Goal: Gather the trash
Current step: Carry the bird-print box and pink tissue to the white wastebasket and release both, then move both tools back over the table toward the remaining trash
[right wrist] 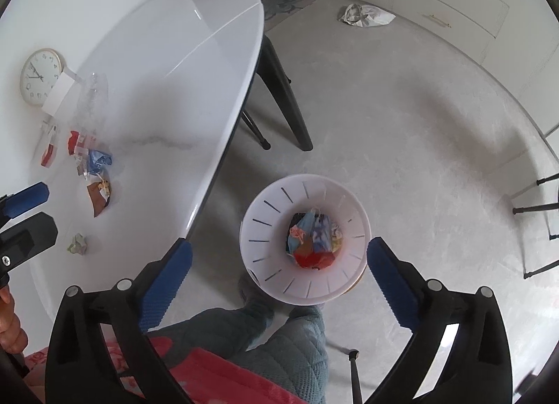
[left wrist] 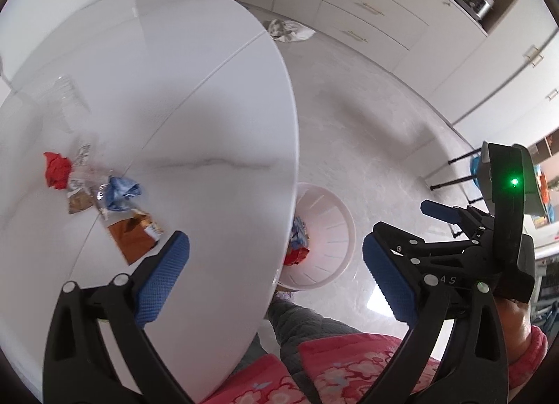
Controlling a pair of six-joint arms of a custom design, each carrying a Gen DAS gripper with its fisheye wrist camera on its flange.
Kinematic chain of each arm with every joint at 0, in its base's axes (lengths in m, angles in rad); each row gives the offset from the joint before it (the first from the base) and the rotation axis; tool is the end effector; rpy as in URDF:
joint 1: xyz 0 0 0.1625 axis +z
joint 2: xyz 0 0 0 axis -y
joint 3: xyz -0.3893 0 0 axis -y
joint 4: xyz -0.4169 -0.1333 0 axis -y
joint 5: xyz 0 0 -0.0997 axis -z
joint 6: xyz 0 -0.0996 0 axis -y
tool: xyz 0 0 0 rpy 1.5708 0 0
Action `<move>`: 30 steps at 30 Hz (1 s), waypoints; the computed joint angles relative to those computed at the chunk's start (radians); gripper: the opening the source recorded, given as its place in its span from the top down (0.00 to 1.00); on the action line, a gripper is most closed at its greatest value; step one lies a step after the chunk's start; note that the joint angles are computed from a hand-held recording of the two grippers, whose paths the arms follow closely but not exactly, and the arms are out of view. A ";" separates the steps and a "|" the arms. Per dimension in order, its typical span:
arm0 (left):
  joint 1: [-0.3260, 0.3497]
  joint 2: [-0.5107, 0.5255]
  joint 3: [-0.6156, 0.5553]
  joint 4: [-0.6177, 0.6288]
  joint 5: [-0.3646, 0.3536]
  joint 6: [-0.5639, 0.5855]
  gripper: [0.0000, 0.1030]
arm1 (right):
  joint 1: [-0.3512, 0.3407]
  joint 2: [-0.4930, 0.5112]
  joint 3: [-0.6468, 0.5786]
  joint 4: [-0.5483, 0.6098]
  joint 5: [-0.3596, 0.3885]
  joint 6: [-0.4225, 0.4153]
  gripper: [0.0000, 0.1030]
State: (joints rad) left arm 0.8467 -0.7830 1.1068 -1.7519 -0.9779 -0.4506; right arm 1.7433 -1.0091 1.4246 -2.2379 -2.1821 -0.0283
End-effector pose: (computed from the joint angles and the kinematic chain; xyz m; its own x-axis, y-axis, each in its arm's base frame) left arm -0.3607 -0.6931 0.2085 -0.7974 0.2252 -0.5598 0.3426 0.9327 -0.1129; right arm 0.1961 -0.6821 0.2695 -0.8262 -0.0268 0.5627 -0.1897 0.9538 -0.2331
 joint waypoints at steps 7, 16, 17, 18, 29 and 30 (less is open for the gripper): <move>0.005 -0.040 0.036 -0.011 0.033 -0.041 0.08 | 0.016 0.050 -0.057 0.027 0.008 -0.021 0.03; 0.021 -0.081 0.061 -0.004 0.055 -0.103 0.08 | 0.031 0.100 -0.110 0.054 0.018 -0.045 0.03; 0.023 -0.087 0.065 -0.003 0.059 -0.112 0.08 | 0.033 0.104 -0.114 0.057 0.020 -0.046 0.03; 0.026 -0.093 0.070 -0.003 0.063 -0.116 0.08 | 0.035 0.110 -0.123 0.062 0.027 -0.047 0.03; 0.058 -0.245 0.206 0.018 0.177 -0.227 0.08 | 0.082 0.238 -0.245 0.129 0.078 -0.136 0.03; 0.062 -0.261 0.220 0.020 0.179 -0.238 0.08 | 0.090 0.255 -0.258 0.134 0.081 -0.155 0.03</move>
